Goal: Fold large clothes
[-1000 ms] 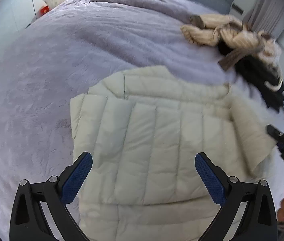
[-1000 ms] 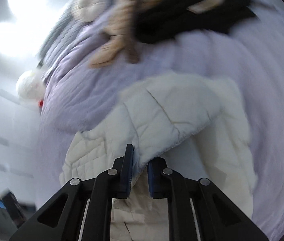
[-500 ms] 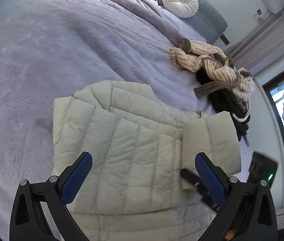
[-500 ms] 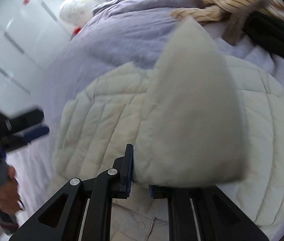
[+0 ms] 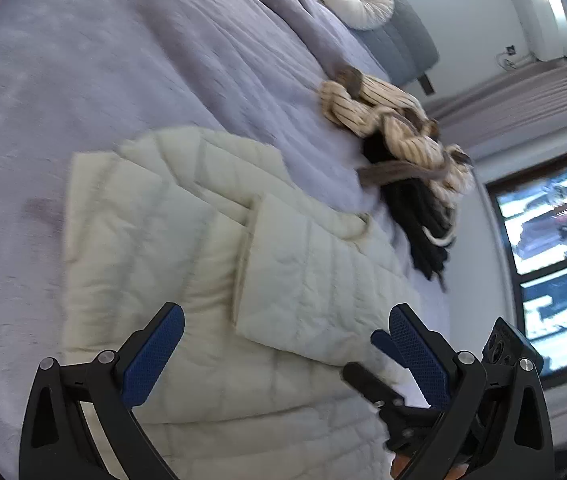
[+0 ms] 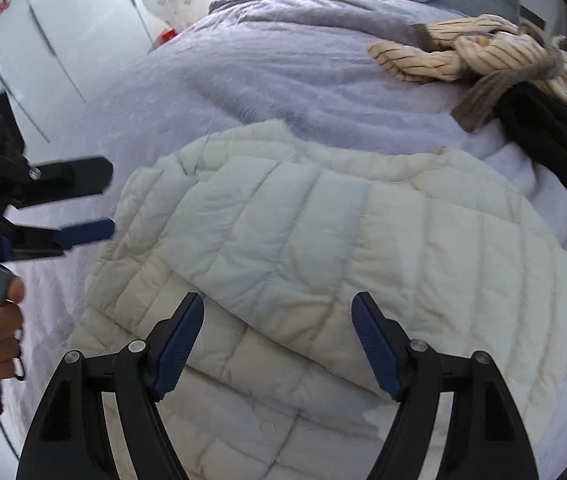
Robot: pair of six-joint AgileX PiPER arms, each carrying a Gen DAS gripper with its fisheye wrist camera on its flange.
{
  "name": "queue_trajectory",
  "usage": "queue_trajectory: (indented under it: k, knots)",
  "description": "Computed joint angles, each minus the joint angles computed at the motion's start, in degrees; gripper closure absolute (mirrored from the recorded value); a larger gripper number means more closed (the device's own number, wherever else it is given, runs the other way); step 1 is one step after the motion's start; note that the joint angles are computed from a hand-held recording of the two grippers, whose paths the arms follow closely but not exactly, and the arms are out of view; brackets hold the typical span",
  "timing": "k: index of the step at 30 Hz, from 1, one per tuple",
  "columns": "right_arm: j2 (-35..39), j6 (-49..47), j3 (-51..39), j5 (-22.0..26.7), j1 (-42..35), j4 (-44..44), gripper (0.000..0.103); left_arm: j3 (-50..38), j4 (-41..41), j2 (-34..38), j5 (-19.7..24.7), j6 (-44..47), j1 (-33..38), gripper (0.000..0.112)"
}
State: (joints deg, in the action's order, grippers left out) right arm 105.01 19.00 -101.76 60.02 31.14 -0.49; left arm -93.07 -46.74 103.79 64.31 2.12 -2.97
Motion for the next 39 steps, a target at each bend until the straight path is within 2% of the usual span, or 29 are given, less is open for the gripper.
queue_trajectory:
  k: [5,14,16,18,19,20,21,24,29,35,39]
  knots:
    - [-10.3,3.1,10.6,-2.4,-5.5,2.5,0.024,-4.7,2.3,5.4,2.2,-0.7,-3.0,0.009]
    - [-19.7,4.5,24.7,-5.9,-22.9,14.1,0.024,-11.0,7.2,10.5,1.7,-5.3,-7.3,0.011]
    - [-21.2,4.1,26.7,-6.4,-24.6,15.7,0.024,-11.8,7.0,10.8,2.2,-5.2,-7.8,0.032]
    - [-22.3,3.9,27.9,-6.4,-25.0,16.2,0.024,-12.8,7.0,11.3,3.6,-5.3,-7.7,0.061]
    - [-22.5,3.8,28.0,-6.4,-25.0,16.3,0.024,-12.1,6.0,10.8,3.2,-4.5,-7.6,0.071]
    - [-22.6,3.6,28.2,-6.4,-25.0,16.4,0.024,-11.5,5.3,10.4,3.0,-3.7,-7.4,0.093]
    - [-23.0,3.3,28.8,-6.6,-25.3,16.9,0.024,-10.9,4.7,9.6,2.7,-2.7,-7.2,0.107]
    - [-23.0,3.6,28.9,-7.2,-25.3,16.9,0.024,-7.2,3.9,5.4,0.7,-0.2,-7.0,0.107]
    - [-25.1,0.7,31.0,-6.7,-28.2,20.7,0.024,0.5,5.9,-1.2,-0.2,1.1,-6.2,0.107]
    - [-27.6,-3.1,36.0,-7.1,-36.8,27.8,0.024,7.0,8.2,-2.8,-1.3,1.6,-4.4,0.107]
    - [-24.2,-9.4,37.0,-7.9,-44.8,35.1,0.024,8.2,9.7,-1.9,-1.6,1.7,-3.1,0.107]
